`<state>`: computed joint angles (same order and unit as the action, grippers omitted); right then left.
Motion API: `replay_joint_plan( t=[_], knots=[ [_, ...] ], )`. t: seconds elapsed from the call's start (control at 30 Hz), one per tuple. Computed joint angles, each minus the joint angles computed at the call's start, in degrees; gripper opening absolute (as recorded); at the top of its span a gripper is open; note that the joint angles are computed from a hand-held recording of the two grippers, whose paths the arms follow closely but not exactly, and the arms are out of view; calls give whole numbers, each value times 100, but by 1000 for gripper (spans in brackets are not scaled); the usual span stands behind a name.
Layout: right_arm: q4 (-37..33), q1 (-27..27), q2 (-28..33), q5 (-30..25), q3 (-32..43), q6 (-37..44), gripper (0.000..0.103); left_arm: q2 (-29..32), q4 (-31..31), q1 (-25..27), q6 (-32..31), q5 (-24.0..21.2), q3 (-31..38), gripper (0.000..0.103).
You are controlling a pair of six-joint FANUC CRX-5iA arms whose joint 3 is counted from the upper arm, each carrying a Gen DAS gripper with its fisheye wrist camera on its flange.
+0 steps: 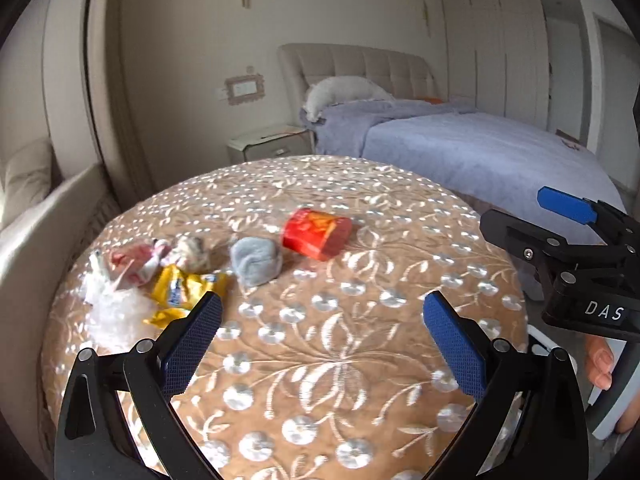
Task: Collect trash
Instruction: 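Move both tools back over the table toward the plastic bag and sock, then grasp the clear plastic bag with the left tool while the right tool grasps the grey sock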
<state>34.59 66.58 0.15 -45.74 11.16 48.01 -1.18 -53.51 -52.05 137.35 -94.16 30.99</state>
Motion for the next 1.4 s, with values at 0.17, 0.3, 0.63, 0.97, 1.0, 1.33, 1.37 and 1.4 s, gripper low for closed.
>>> replay_joint_plan(
  t=[0.17,0.3,0.63,0.97,1.0,1.33,1.37,1.4],
  knots=[
    [-161,208,476,-112,583,316,99,-530,-301,94,302,-328,-435,98],
    [-371,296,914,-322,1145,595,99,-840,-297,356,470,-443,-725,98],
    [-907,362,1800,-879,2399,1248,99,-1525,615,1810,525,-222,-1443,98],
    [-1175,370,2519,-1396,3446,1754,99,-1673,1951,3434,-141,321,-1895,69],
    [-1200,371,2594,-1448,3557,1800,99,-1705,2243,3670,-301,455,-2001,60],
    [-1611,289,3064,-1762,4335,2049,99,-1664,1313,2839,-178,102,-1632,25],
    [-1634,293,3141,-1819,4465,2094,99,-1679,1219,2736,-132,60,-1572,25],
    [-1653,303,3213,-1881,4588,2160,91,-1678,1113,2636,-93,-2,-1504,24]
  ],
)
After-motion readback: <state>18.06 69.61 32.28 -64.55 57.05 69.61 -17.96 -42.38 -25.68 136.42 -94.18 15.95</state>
